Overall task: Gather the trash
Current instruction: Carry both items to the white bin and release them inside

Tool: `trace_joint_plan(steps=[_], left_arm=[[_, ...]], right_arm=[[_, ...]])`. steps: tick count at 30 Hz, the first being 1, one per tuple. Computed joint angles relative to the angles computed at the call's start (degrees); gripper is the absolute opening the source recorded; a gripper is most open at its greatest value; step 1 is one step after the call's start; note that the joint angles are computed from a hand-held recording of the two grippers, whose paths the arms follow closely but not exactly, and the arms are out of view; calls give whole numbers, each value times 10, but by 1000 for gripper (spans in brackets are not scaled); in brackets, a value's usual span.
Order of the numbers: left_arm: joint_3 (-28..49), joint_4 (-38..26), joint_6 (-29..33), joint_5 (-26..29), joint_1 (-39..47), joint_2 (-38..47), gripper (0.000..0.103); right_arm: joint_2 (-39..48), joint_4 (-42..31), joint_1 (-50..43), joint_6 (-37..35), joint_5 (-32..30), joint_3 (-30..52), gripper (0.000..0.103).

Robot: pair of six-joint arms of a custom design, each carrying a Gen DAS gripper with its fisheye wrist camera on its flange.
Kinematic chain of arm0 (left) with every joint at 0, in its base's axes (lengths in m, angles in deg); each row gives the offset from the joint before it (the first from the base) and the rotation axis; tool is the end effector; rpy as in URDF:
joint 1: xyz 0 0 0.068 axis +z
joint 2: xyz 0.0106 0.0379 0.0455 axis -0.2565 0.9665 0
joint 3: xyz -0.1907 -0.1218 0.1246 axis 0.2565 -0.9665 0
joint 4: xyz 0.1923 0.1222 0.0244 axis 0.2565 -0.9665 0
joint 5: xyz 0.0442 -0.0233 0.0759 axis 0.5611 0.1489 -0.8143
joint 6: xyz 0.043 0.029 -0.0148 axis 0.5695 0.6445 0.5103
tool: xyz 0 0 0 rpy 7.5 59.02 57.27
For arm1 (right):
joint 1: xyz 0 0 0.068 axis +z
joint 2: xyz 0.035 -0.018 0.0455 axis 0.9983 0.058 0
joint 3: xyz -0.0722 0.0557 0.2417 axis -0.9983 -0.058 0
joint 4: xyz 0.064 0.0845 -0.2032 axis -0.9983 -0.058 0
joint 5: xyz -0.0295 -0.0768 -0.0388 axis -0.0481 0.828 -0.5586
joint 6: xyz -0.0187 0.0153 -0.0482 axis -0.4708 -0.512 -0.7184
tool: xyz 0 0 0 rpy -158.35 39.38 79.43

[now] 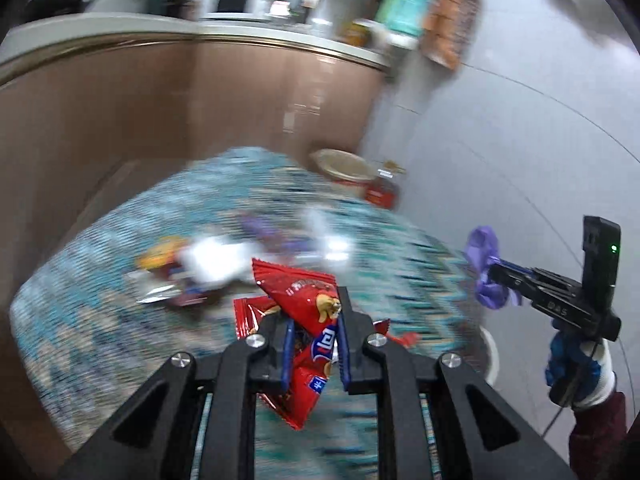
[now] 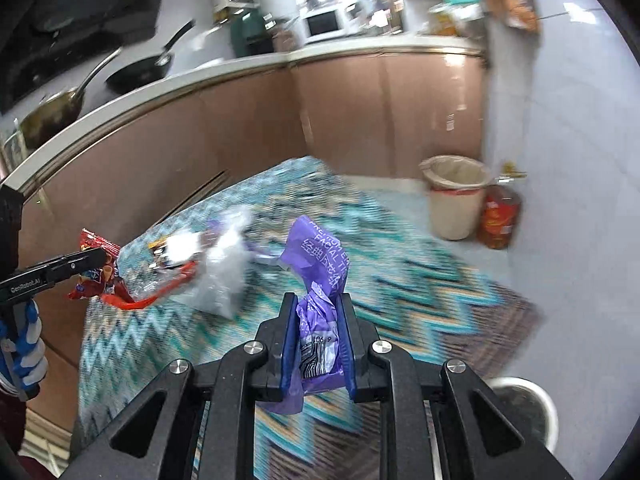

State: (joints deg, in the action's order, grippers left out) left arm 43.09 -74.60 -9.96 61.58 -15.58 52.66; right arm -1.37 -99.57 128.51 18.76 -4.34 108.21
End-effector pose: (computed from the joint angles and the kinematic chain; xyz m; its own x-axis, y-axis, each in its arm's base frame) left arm 0.2748 -0.0229 0.2704 -0.6455 0.2007 -0.7369 0.5338 0.8087 -0.2473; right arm 0.1941 0.1530 0.2694 -0.6541 0.0400 -0.7553 -0.0458 0.9947 0.0924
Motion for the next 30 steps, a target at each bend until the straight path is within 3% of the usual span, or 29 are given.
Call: trace_joint_plan(steps=[6, 10, 12, 16, 18, 19, 20, 22, 26, 30], left_arm=[[47, 41, -95, -98, -277, 41, 16], [122, 54, -137, -154, -417, 135, 16], [168, 56, -151, -176, -467, 197, 16], [267, 33, -163, -196, -526, 320, 17], [323, 10, -173, -196, -542, 379, 22], [354, -5, -173, -195, -547, 407, 25], [383, -19, -174, -195, -553, 432, 36], [438, -41, -179, -187, -560, 478, 43], [522, -79, -191, -165, -566, 539, 48], [527, -77, -196, -148, -566, 539, 48]], right_arm=[[-221, -145, -50, 54, 57, -98, 18], [-341, -180, -181, 23, -2, -176, 18], [-387, -168, -281, -18, -67, -230, 18], [-416, -116, -495, -119, -213, -322, 21], [-410, -93, -553, -146, -246, -352, 21], [-401, -76, -582, -160, -263, -367, 24], [-399, -70, -614, -179, -283, -375, 27], [-381, -49, -645, -198, -291, -388, 43], [-376, -41, -663, -210, -283, -393, 52], [-395, -61, -668, -214, -268, -389, 58]])
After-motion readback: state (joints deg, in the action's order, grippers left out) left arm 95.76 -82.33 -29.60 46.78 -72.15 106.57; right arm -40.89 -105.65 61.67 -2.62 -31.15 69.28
